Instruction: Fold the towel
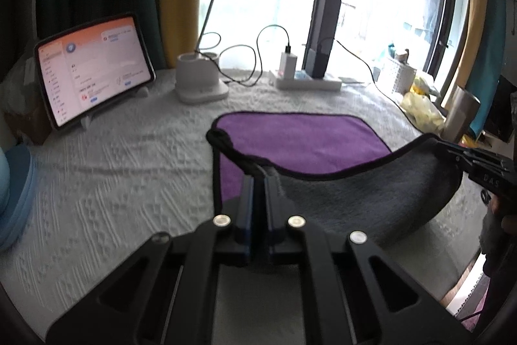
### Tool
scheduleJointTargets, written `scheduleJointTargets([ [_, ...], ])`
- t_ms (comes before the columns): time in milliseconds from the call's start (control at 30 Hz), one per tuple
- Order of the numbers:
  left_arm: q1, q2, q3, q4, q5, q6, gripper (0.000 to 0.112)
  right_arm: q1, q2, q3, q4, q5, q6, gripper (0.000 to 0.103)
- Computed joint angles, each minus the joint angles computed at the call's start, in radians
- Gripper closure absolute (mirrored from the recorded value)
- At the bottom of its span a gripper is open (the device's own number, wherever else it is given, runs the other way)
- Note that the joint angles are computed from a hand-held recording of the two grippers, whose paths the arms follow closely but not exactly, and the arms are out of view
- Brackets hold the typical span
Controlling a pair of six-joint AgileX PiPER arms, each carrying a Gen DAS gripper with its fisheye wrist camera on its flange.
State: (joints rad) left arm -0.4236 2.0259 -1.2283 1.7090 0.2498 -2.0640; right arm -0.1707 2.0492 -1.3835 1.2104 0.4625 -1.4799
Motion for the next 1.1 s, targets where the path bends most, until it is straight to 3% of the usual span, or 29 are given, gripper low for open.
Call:
scheduleJointTargets([
  [267,0.052,0.064,-0.161,-0.252,-0.037,0.307,0.106,0.022,0.09,-0.207,-0.168,0.01,0.206,0.092],
  [433,0.078,0.13,-0.291,-0.514,-0.046,0.598,0.106,0.042,0.167,-0.362,-0.294,0.035,0.355,0.092],
  [733,0.111,0.226,-0.47,-0.857,-0.017,0.966,0.106,0.056,0.304,-0.611,-0.463,0.111,0.551,0.092],
  [967,0.125,0.309,-0.618,-0.966,0.031,1.113,0.106,0.066,0.424,-0.83,-0.574,0.189,0.691,0.092],
  [1100,0.133,0.382,-0.74,-1.102,0.073,1.267,0.106,0.077,0.515,-0.987,-0.639,0.242,0.776,0.092],
])
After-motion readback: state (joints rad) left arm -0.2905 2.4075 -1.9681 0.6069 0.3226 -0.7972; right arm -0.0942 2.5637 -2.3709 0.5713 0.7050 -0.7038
